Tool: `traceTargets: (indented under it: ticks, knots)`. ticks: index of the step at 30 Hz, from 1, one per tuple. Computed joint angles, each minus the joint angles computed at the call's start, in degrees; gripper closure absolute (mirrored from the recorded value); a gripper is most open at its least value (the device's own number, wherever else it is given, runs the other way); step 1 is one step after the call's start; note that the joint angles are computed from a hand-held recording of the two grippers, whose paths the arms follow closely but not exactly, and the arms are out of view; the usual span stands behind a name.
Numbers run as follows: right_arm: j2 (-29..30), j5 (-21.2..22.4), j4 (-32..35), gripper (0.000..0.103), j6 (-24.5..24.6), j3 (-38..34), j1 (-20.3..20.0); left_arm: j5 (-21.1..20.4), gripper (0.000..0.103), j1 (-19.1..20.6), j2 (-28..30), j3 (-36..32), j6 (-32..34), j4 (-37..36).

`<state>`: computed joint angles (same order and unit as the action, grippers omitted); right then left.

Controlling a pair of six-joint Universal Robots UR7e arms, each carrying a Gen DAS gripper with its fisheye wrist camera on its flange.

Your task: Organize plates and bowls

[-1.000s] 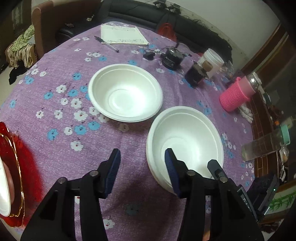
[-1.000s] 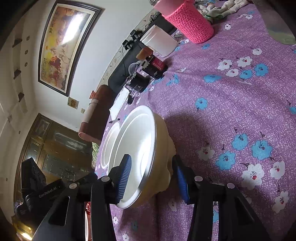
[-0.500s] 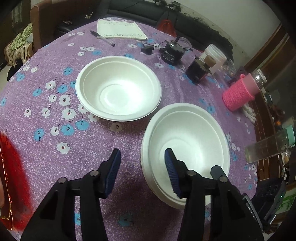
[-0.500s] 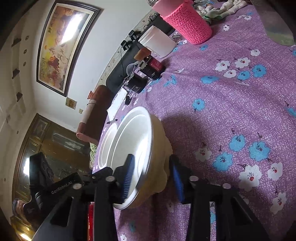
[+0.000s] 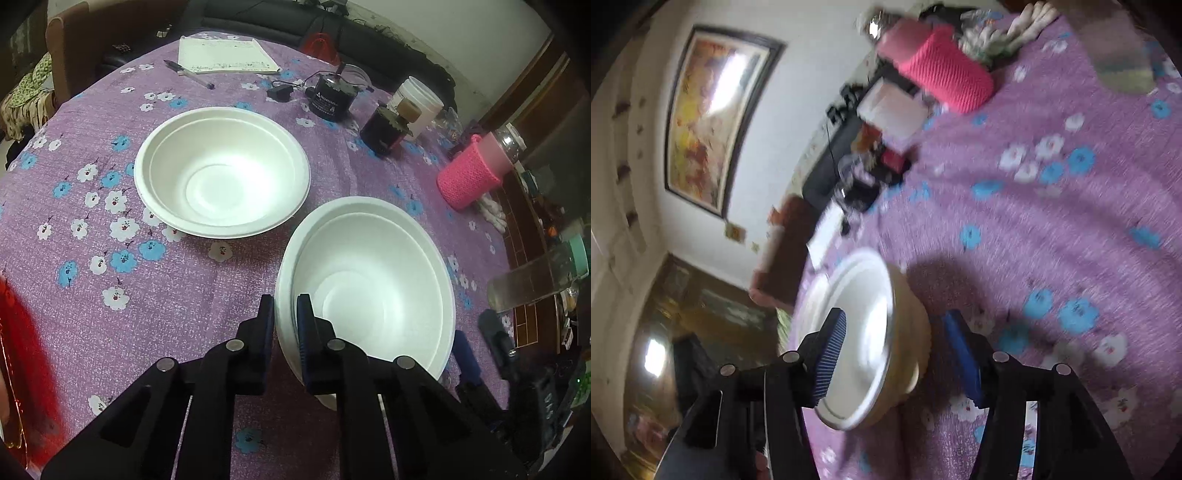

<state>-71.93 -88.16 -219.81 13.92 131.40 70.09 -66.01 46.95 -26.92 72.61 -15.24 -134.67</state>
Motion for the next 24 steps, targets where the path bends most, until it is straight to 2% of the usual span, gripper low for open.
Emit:
traceTargets:
  ticks: [3, 8, 15, 24]
  knots:
    - [-1.2, 4.3, -1.8, 0.045, 0.3, 1.2, -1.5, -0.7, 0.094, 0.1, -0.2, 0.0, 0.1, -0.2]
    - [-3.4, 10.5, 2.7, 0.048, 2.2, 1.6, -3.7, -2.0, 0.094, 0.5, -0.3, -0.5, -0.3, 0.7]
    - [-3.8, 11.8, 5.9, 0.058, 2.1, 1.2, -3.6, -3.9, 0.095, 0.4, -1.0, -0.5, 0.2, 0.5]
    - [-3.9, 12.9, 6.9, 0.062, 2.3, 1.1, -3.7, -5.1, 0.097, 0.7, -1.4, -0.6, -0.2, 0.3]
